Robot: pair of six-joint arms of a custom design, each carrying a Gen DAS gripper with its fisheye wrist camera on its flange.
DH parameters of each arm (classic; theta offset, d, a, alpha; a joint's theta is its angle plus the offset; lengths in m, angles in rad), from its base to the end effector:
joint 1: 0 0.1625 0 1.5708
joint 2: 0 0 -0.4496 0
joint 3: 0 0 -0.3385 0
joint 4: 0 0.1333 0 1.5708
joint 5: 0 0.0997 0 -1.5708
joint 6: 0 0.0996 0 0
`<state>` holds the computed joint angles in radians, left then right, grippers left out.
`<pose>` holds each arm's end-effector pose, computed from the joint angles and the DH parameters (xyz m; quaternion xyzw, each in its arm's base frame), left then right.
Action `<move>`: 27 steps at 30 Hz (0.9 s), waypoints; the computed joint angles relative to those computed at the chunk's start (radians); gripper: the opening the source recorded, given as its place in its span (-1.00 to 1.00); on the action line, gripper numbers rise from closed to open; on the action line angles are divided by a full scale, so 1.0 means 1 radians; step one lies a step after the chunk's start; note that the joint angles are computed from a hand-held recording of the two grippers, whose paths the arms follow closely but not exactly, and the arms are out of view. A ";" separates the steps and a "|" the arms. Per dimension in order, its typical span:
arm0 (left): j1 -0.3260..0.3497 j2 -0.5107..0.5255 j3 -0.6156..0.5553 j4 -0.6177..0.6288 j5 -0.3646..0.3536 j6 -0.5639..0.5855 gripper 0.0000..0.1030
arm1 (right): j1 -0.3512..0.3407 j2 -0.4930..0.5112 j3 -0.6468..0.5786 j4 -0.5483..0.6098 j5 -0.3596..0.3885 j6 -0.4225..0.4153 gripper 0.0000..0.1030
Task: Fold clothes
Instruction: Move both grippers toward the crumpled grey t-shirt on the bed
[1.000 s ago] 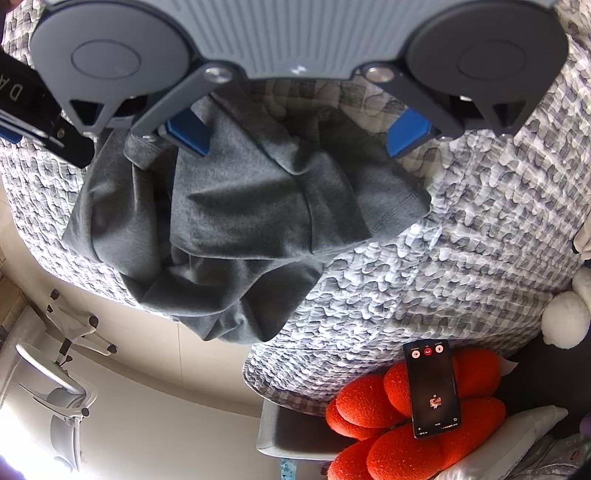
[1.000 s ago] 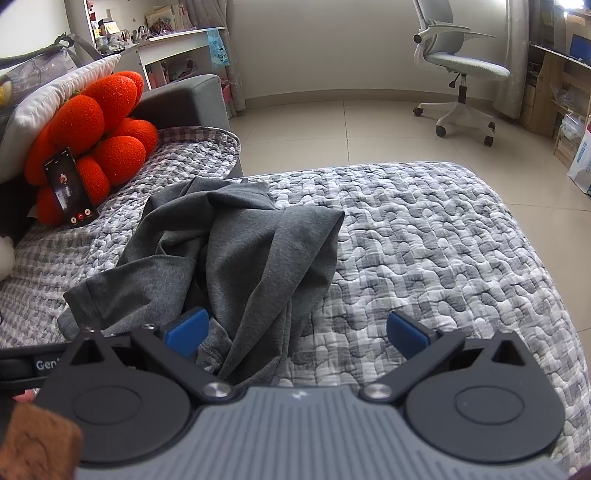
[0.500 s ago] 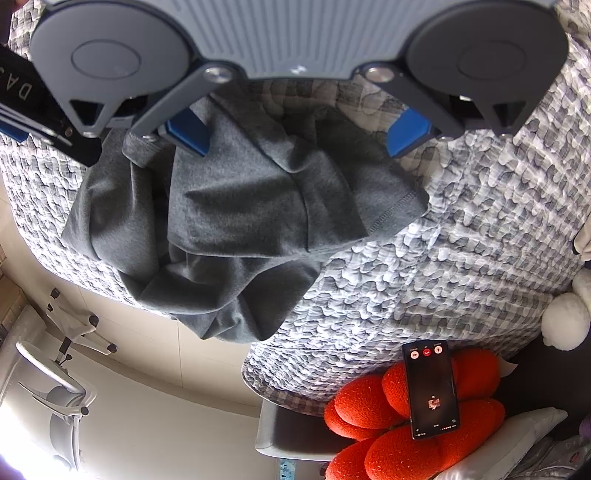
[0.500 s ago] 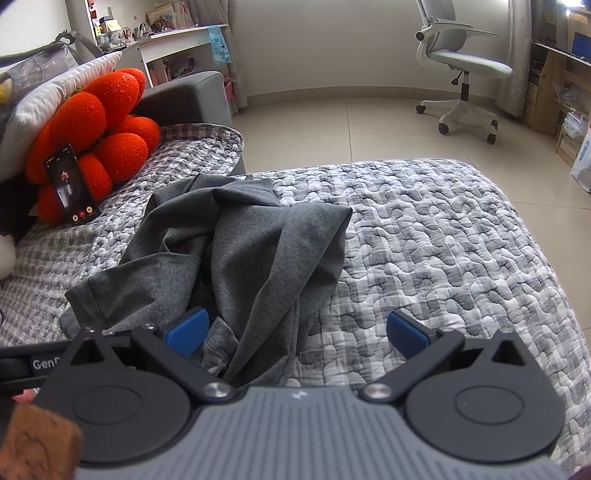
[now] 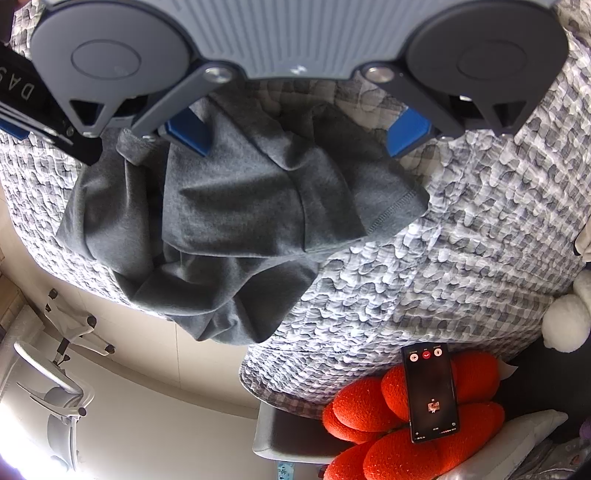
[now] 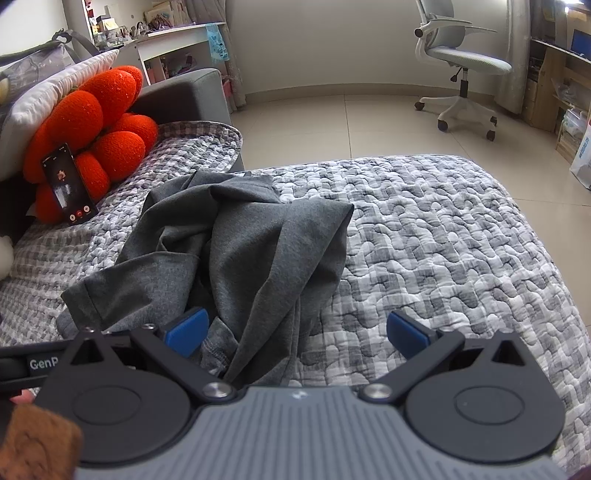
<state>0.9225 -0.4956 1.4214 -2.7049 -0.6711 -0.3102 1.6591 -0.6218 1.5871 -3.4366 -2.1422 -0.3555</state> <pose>-0.2599 -0.6930 0.0658 0.1061 0.8905 -0.2825 0.3406 0.1396 -0.6760 0.1722 0.0705 -0.8697 0.3800 0.3071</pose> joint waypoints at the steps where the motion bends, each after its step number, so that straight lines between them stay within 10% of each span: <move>1: 0.001 0.001 -0.002 0.001 0.000 0.001 0.99 | -0.001 0.001 -0.001 0.002 0.000 0.001 1.00; 27: 0.044 0.068 -0.092 0.025 0.012 0.083 0.99 | -0.035 0.058 -0.113 0.131 -0.039 0.030 1.00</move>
<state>0.9661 -0.4280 1.3293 -2.6796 -0.6596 -0.2273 1.6243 -0.5636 1.4742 -3.3051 -2.1811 -0.3258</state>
